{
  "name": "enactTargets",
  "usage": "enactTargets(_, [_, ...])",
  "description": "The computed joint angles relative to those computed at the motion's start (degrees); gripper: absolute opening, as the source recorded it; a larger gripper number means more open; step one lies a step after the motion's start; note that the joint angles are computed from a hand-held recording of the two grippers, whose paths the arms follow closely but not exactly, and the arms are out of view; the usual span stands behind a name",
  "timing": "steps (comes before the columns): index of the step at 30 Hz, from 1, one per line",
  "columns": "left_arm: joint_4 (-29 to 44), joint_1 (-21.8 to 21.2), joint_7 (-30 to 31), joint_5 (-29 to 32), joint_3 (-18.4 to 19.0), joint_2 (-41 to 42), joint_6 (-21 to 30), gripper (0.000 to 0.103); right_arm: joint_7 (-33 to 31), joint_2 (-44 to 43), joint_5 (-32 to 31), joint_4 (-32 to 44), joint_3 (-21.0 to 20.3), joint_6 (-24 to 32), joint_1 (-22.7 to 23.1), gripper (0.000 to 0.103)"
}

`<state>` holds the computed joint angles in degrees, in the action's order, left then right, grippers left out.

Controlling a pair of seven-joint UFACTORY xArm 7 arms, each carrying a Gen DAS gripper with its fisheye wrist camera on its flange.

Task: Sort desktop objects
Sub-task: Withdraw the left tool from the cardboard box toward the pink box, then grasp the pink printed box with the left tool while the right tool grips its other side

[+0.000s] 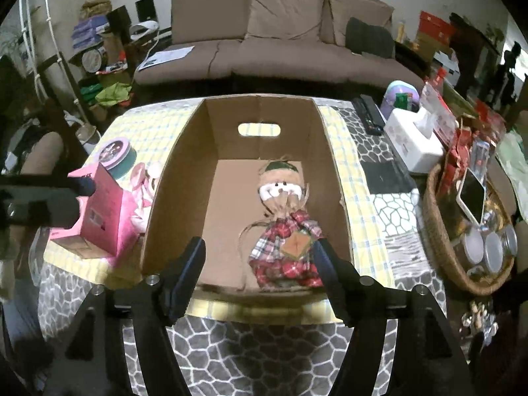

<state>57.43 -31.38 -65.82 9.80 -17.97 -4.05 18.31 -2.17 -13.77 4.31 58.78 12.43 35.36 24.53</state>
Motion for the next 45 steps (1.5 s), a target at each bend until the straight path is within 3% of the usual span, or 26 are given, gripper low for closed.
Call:
enactTargets(9, [-3.4,0.2,-4.8,4.7,-2.5,-4.6,3.5,0.103,3.5,-3.0,-2.5,-2.2,1.3,-0.9,0.0,0.077])
enactTargets(19, [-6.1,0.6,-8.4,7.4,-6.0,-9.4,9.0,0.103,5.3,-6.1,-2.9,-4.9,2.2,-1.2,1.4,0.078])
enactTargets(35, [-14.4,0.2,-11.8,5.9,-10.0,-21.3,13.0,0.103,9.5,-11.1,-3.3,-8.5,4.7,-2.2,3.9,0.087])
enactTargets(39, [-18.2,0.0,-11.7,4.9,-10.9,-27.3,15.7,0.103,10.3,-9.8,-3.3,-8.2,5.8,-3.1,5.3,0.103])
enactTargets(45, [-24.7,-1.1,-9.9,2.6,-11.4,-37.8,24.1,0.103,11.5,-6.8,-3.2,-7.2,6.8,-5.4,7.7,0.103])
